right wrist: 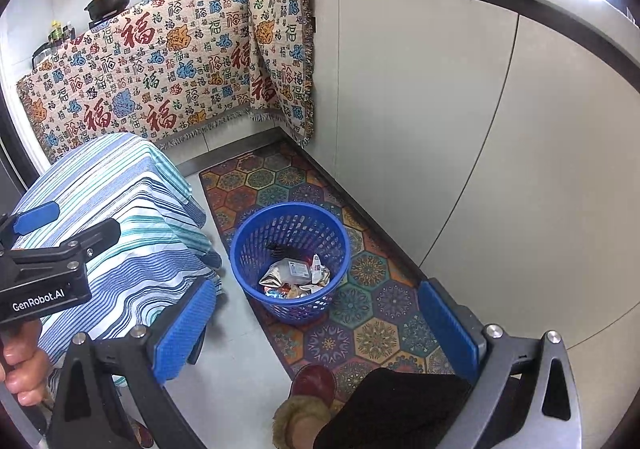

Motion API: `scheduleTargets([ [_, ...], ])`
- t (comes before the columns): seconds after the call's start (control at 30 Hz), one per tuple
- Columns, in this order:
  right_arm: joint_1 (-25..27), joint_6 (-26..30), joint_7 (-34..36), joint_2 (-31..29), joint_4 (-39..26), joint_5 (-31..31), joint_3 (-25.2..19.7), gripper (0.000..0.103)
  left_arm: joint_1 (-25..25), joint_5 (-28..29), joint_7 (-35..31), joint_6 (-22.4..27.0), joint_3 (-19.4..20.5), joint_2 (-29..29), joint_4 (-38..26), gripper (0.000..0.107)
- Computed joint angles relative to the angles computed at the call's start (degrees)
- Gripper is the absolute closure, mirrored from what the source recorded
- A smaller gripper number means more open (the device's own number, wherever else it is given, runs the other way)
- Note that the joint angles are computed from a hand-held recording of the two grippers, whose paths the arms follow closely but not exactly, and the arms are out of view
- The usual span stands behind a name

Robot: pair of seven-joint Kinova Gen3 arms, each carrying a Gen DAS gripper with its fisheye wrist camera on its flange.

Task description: Collect trash

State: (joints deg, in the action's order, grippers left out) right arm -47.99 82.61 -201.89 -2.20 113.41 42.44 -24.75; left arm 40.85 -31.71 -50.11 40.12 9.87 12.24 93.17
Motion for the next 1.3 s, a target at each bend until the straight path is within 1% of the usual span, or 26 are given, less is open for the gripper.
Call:
scheduleTargets([
  [0.2,0.5,-0.9,0.5,-0.3,0.3,-0.5,0.1,0.0,0.4,0.1,-0.2,0.9,-0.1,0.7,-0.9,0.005],
  [0.67,1.6,-1.9,2.4,-0.5,0.5,-0.8,0.7,0.0,0.6,-0.3,-0.2,0.9,-0.1,0.6,-0.7,0.005],
  [1.3,2.1,-1.6,2.8,-0.7,0.6,-1.2,0.5,0.0,0.4,0.3,-1.4,0.6,0.3,0.1,-0.4,0.005],
])
